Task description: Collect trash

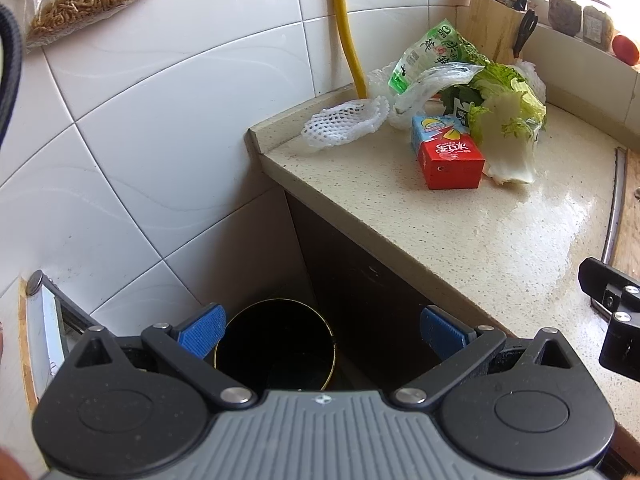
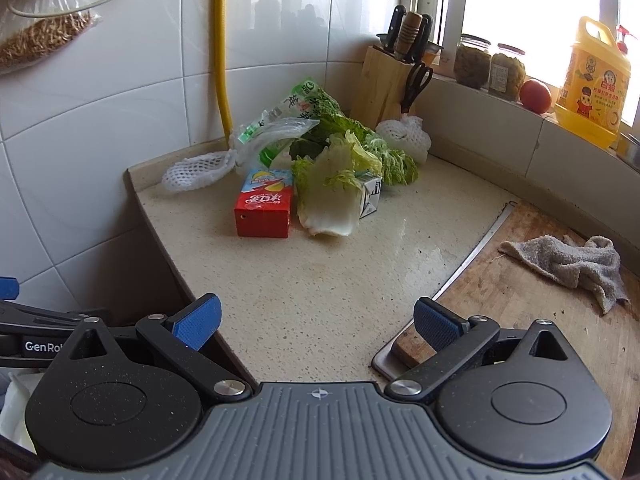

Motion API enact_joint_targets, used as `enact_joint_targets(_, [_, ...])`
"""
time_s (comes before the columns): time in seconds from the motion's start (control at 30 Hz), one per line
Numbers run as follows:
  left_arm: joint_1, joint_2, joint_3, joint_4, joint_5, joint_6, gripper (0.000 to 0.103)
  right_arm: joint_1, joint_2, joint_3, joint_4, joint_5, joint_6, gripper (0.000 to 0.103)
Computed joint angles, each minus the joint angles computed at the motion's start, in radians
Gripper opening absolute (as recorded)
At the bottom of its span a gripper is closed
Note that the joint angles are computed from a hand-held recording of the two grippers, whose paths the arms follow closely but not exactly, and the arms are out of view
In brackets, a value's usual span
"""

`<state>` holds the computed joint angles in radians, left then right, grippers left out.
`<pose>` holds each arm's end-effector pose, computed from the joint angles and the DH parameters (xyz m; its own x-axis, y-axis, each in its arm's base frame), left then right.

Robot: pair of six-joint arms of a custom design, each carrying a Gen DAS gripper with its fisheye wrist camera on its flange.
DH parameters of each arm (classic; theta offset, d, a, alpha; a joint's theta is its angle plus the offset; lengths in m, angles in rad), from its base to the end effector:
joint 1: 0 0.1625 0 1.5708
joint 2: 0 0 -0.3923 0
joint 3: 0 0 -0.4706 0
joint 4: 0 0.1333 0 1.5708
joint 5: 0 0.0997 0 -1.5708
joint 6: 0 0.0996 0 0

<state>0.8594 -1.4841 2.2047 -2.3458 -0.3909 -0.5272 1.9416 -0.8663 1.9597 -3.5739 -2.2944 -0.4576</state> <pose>-0.1487 -0.5177 0.2103 -0.6058 -0.1984 -0.7705 0.4017 0.7596 -0.5115 0.2767 -0.5259 0.0763 -0.6982 -0.0595 0.7134 -0.5918 0.6086 -0.5285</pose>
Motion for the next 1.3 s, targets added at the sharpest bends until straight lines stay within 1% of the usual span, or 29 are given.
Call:
enact_joint_targets(0.43, [0.019, 0.059, -0.042, -0.009, -0.022, 0.012, 0.101, -0.016, -0.002, -0.013, 0.029, 0.004, 0.017, 0.103])
enact_joint_targets(0.67, [0.039, 0.123, -0.091, -0.041, -0.036, 0.042, 0.101, -0.037, -0.005, -0.025, 0.057, 0.008, 0.025, 0.103])
enact_joint_targets(1.03, [0.086, 0.259, -0.220, -0.090, -0.066, 0.100, 0.101, -0.086, -0.001, -0.075, 0.118, 0.024, 0.025, 0.103])
enact_joint_targets(1.3, [0.110, 0.363, -0.336, -0.089, -0.061, 0.129, 0.101, -0.129, 0.012, -0.144, 0.190, 0.049, 0.013, 0.103])
